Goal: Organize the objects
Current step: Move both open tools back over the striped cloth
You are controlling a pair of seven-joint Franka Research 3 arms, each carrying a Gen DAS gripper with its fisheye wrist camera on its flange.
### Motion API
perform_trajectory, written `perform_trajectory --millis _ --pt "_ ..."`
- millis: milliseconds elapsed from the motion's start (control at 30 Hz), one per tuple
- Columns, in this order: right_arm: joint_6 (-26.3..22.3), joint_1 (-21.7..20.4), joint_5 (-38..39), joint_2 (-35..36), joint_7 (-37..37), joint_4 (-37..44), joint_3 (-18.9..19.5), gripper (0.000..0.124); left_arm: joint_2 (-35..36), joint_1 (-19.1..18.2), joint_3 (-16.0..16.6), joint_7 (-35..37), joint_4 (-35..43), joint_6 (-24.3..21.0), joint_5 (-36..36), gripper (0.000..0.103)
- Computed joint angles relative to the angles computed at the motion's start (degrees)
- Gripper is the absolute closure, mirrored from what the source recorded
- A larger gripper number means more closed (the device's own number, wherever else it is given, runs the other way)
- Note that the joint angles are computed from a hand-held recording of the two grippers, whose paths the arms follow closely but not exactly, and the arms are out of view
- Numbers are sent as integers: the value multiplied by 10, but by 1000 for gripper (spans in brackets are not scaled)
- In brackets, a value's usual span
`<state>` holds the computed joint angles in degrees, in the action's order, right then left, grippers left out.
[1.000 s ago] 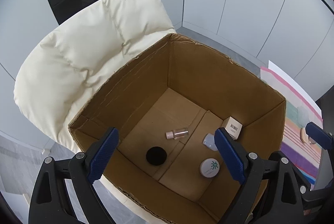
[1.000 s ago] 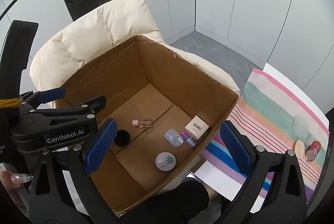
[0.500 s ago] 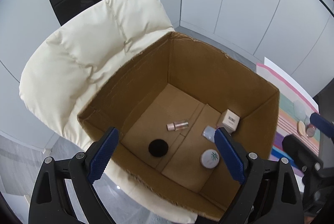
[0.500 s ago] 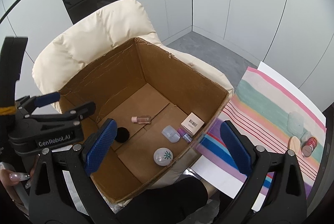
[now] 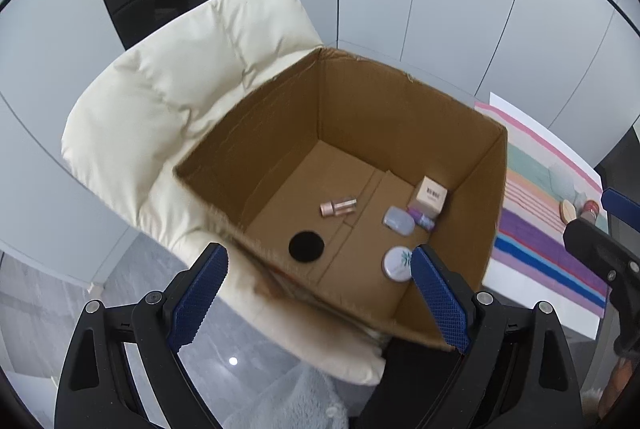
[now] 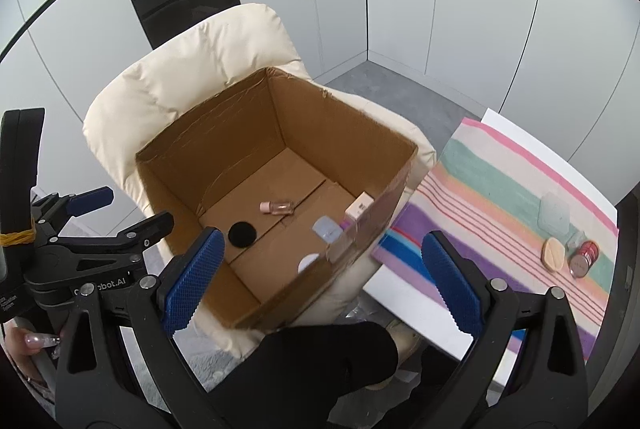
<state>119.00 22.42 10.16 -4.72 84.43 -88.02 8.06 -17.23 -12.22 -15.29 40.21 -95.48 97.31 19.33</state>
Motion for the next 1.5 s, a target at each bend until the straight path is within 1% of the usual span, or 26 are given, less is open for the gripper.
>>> perform_trajectory --millis 167,267,433,633,900,1067,1500 --pt "14 -7 -5 -47 -6 -54 -2 23 -31 -12 -9 -16 -26 -16 -17 9" --pt "15 -11 4 -73 -12 -81 -4 23 -41 -17 -18 -25 -31 -25 -13 9" --pt "14 -21 -6 -123 -8 -137 2 23 -64 -25 -18 -48 -49 -26 -33 9" --pt "4 -22 7 -169 -35 -189 1 23 -86 -31 -32 -65 -62 -48 -22 9" --pt "10 -31 15 -183 -40 -200 3 23 -82 -36 -30 -63 -60 -23 -21 9" --pt "13 -39 13 -188 -30 -203 3 23 -70 -38 -27 -52 -54 -9 -26 9" --pt "18 -73 -12 -215 1 -223 -7 23 2 -57 -43 -17 3 25 -15 9"
